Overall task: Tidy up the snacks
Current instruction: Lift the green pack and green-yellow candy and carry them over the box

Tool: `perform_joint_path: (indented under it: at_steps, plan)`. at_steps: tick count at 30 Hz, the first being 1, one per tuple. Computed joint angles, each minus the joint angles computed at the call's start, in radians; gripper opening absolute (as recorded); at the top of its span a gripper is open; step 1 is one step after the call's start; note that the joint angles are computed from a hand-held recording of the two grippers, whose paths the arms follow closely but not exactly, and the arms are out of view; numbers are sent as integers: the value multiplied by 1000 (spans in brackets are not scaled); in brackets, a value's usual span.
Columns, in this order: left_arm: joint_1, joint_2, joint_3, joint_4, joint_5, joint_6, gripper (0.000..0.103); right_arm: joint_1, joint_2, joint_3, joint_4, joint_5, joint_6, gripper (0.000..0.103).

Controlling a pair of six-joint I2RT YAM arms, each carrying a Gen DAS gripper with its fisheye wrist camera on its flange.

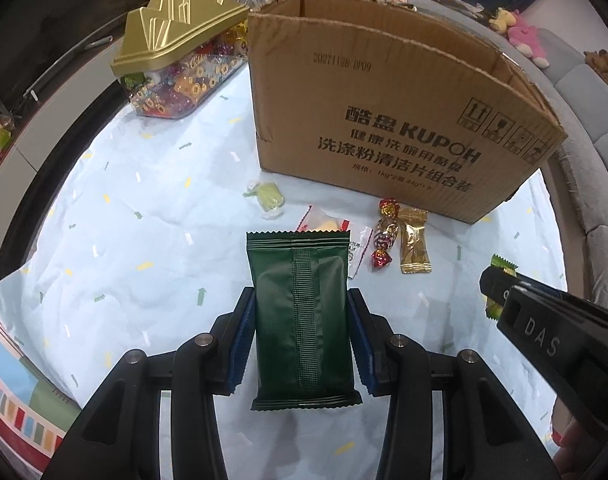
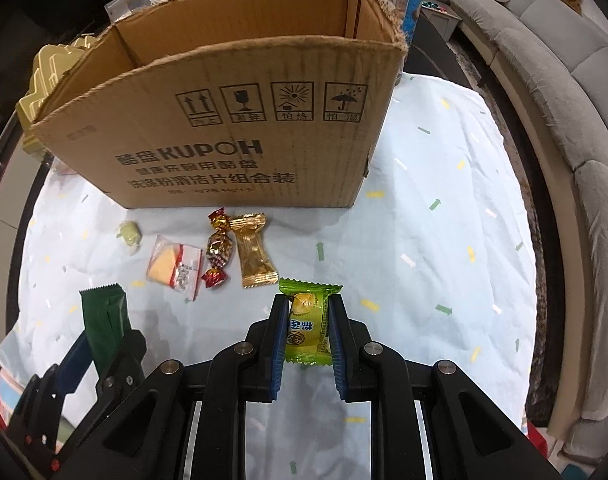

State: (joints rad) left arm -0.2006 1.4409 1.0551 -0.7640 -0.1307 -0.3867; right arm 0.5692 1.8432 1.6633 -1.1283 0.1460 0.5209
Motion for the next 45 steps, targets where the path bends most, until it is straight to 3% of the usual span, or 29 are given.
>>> perform_joint_path:
  at_steps: [21,45]
  plan:
    - [43,-141,40,-104,82,138,44,97,-121,-45,-23,53,64,21]
    - [108,-166,170,-128,122,301,44,160,-148,67,-37,128,53,21]
